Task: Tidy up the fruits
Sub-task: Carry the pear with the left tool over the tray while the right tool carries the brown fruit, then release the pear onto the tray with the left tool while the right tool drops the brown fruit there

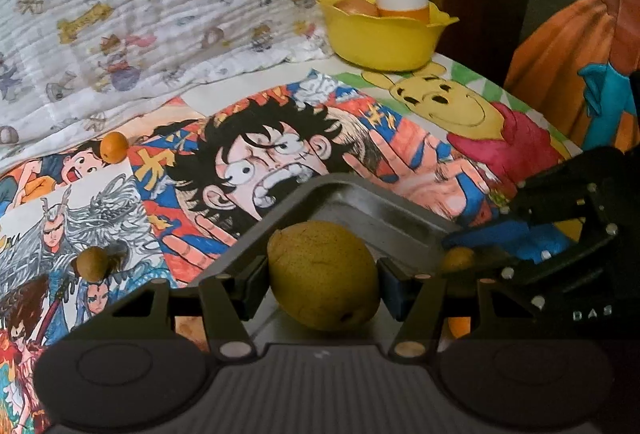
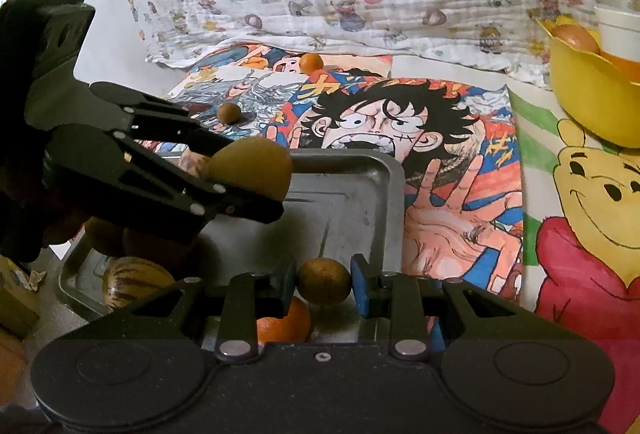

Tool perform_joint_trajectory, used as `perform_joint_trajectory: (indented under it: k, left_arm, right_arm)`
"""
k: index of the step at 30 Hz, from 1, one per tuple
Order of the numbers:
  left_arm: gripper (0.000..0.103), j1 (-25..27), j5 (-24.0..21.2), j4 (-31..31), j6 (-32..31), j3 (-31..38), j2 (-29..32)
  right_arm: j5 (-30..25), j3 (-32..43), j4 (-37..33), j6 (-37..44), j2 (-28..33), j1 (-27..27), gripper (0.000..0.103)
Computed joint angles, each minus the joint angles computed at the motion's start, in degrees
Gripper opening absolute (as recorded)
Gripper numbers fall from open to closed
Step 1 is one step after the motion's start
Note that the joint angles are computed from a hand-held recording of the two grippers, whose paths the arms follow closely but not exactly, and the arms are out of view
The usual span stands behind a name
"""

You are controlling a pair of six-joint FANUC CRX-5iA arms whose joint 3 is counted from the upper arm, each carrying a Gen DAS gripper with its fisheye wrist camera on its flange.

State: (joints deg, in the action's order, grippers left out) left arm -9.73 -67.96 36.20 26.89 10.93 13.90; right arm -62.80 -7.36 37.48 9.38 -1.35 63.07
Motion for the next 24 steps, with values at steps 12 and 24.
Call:
perform_joint_trajectory:
  k: [12, 24]
  left_arm:
    - [0.063, -0.39, -2.87, -4.31, 2.46, 2.17, 0.86]
    - [0.066, -0.1, -3.23, -3.97, 3.03, 2.57, 0.87]
  right_arm:
    - [0.34, -0.53, -0.29, -0.97, -0.38, -0.21, 0.034]
    - [-1.91, -2.28, 3.25, -4.65, -2.37, 1.39, 0.043]
